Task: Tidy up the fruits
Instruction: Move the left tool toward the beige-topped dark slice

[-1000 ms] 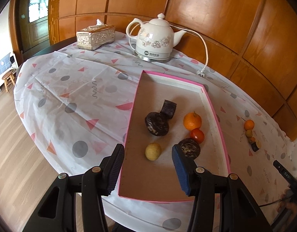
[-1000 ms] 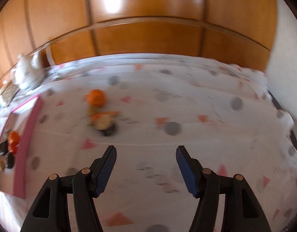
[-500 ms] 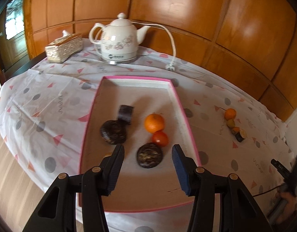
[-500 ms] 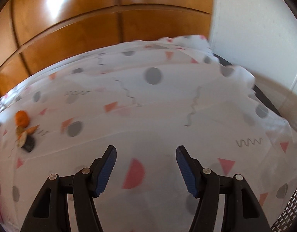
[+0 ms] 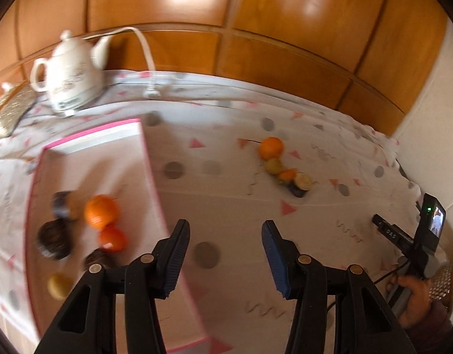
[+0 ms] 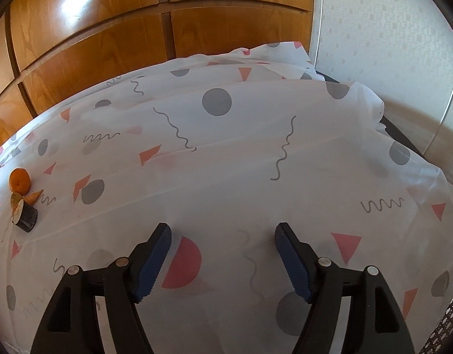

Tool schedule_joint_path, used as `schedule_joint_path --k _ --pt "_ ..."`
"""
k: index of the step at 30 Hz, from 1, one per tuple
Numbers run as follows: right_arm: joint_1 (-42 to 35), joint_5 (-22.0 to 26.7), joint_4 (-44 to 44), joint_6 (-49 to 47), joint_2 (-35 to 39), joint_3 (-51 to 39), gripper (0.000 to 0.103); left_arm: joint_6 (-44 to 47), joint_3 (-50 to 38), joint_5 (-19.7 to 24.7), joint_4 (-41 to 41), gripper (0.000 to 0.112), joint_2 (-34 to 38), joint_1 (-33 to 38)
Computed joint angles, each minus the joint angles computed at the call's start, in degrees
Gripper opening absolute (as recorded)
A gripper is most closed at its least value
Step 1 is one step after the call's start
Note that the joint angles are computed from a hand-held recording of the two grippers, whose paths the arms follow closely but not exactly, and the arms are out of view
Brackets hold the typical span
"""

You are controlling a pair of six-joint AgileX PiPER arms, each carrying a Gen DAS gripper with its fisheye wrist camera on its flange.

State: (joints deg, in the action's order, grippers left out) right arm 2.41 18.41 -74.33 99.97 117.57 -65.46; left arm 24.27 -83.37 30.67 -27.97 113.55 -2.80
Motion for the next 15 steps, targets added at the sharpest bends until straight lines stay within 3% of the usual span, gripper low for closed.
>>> schedule_joint_path --k 1,6,15 --pt "0.0 -0.08 -0.04 -0.03 0.2 -0.2 0.075 -0.13 -2.49 1.43 -0.07 0.043 1.78 -0.67" --pt "-0.05 -0.4 0.19 -0.73 0.78 -0.89 0.08 -2.95 -12.51 6.82 1.22 0.035 8.72 -3.81" --pt "-0.07 -0.6 -0.48 -0.31 1.23 -1.29 0.082 -10.21 -30.71 14.99 5.45 0.034 20.67 -9.79"
